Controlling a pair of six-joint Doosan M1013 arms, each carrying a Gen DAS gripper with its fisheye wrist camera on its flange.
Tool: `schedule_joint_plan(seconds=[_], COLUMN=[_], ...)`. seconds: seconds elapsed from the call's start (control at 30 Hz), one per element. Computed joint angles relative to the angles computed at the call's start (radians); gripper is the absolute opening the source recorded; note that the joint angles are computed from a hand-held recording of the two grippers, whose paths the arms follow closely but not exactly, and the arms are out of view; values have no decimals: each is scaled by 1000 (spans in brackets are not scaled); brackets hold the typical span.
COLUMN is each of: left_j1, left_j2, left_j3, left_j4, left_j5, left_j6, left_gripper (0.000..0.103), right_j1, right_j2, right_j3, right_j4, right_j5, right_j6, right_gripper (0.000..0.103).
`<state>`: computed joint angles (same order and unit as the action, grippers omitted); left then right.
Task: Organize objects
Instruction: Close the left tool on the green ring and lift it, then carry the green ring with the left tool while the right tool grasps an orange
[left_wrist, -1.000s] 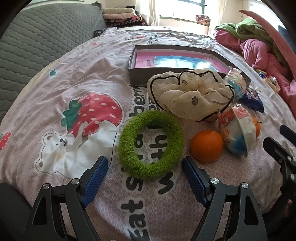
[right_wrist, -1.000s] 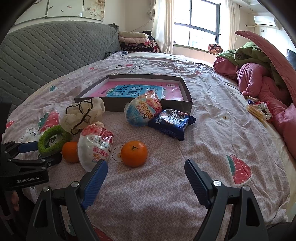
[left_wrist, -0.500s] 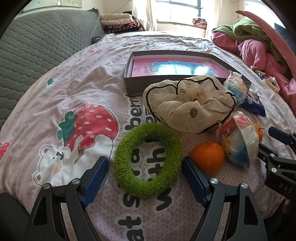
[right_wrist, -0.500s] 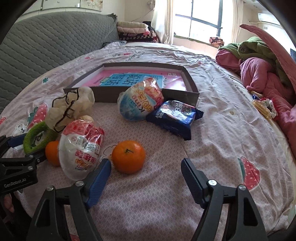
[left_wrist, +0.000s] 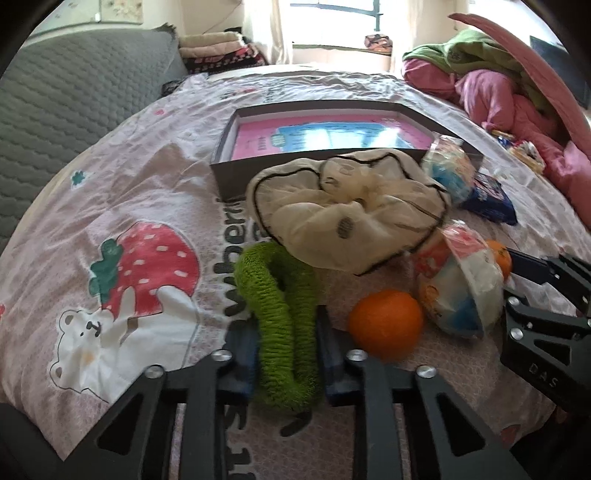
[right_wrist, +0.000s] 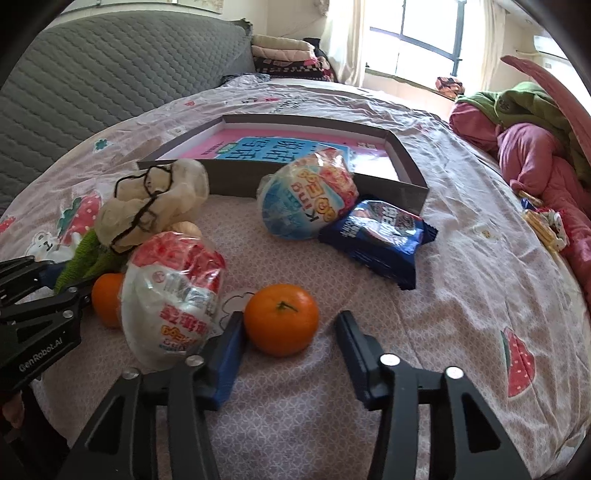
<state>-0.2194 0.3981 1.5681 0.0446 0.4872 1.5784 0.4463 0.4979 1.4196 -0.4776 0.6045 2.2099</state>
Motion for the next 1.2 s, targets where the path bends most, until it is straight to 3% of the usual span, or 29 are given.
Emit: schedule_joint_plan(seconds=[0.07, 0.27, 0.4, 0.8, 1.2], left_j1=[-4, 28, 37, 31, 36], left_j2=[-5, -9, -22, -81, -86], left_j3=[9, 6, 20, 90, 92], left_j4=[13, -174, -237, -324, -372], left_j5=[-15, -3, -21, -208, -211], left_j6=[2, 114, 162, 277, 315], left_gripper=[21, 19, 19, 19, 19], right_j1=[1, -9, -11, -1, 1], right_j2=[-2, -13, -23, -57, -70], right_j3=[3, 18, 30, 67, 82], right_j4=[7, 49, 40, -159, -298], right_j5=[-12, -43, -61, -142, -186], right_j6=[-19, -44, -27, 154, 274], right_gripper=[39, 38, 38, 38, 38])
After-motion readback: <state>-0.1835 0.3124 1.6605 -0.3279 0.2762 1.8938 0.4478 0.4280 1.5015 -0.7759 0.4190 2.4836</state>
